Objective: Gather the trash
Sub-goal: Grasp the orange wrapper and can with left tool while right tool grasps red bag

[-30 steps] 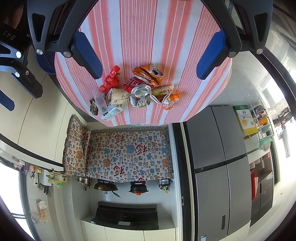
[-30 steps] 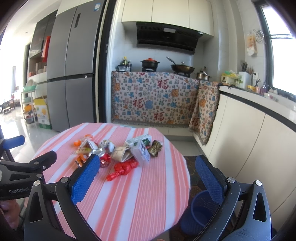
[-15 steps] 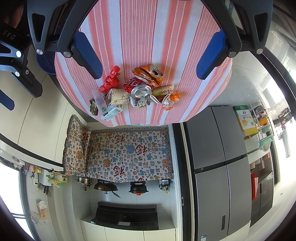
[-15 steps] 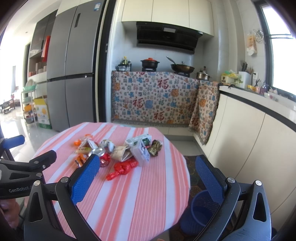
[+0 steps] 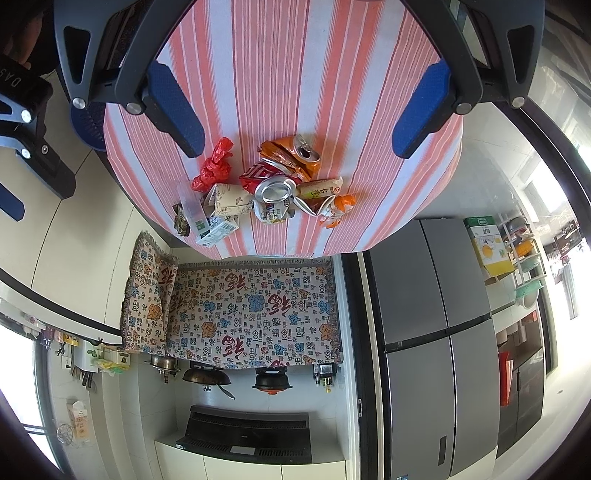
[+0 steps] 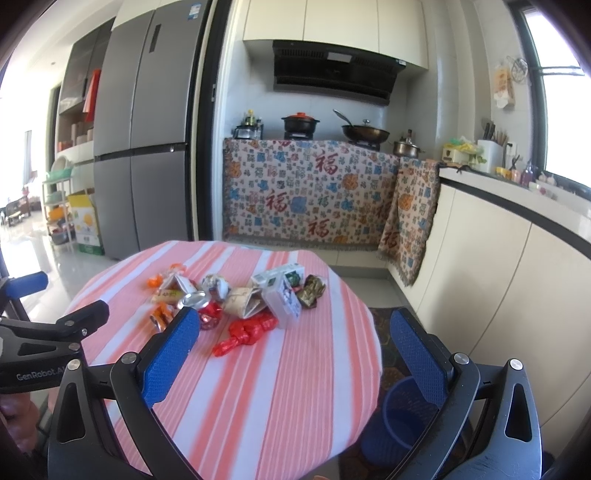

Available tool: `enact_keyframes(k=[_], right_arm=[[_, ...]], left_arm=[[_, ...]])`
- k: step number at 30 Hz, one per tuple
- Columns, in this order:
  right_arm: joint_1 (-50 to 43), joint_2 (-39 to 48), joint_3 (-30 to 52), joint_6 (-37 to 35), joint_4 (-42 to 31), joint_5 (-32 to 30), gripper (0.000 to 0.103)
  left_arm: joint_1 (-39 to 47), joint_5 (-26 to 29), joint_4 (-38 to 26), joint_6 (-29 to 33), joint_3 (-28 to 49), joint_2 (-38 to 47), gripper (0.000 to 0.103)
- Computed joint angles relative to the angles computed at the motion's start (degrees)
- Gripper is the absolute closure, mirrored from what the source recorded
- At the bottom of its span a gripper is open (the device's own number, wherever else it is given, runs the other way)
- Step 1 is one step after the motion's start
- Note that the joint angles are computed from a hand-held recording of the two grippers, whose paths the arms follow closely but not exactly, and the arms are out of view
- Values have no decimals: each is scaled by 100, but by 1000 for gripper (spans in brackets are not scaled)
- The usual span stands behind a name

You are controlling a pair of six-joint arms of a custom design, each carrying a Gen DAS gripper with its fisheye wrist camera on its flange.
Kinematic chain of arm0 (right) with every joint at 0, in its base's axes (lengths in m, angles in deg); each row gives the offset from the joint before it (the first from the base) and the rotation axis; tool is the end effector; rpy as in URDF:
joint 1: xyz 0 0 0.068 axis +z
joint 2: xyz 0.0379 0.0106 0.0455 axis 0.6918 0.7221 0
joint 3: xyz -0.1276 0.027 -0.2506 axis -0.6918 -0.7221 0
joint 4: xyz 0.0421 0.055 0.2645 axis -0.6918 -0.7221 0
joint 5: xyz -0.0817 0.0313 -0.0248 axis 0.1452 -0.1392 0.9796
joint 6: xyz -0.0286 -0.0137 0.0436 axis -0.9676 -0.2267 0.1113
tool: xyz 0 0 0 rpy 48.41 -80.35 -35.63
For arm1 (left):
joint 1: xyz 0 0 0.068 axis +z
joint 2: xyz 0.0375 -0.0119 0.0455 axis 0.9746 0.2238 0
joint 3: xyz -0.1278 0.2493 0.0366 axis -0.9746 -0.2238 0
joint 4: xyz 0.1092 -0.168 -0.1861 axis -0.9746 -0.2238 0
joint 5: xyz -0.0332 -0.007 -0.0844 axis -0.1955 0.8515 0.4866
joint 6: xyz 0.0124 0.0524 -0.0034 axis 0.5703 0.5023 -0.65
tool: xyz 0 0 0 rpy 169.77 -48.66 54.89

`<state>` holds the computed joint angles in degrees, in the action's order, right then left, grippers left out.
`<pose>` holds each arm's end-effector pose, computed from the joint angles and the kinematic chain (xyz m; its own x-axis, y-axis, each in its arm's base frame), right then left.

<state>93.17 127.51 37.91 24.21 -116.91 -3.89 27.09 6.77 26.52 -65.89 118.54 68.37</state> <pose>0.1702 0.1551 0.3045 -0.3839 -0.0283 -0.9229 0.1306 0.9878 -0.0846 0.2045 -0.2115 0.3352 -0.5411 0.1157 -0.8329 0.1403 0.9890 0.0462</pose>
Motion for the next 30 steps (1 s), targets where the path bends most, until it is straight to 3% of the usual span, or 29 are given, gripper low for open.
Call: enact_keyframes(k=[12,18,26,30], right_arm=[[-445,25,-399,1,254,-471,0],[-923,334,-747,-156,887,-1087,0],[-1541,1310,-1103,-243,1787,-1995,0],[-1708,1786,-1014,-379,1895,-2238,0]], left_arm=[[612,865,498,8,-647,52,0],[908,1453,885,9,-798,452,0],[1068,1493,1136,-41,-271,1496,0],[1168,1537,1143,-224,100,2039,0]])
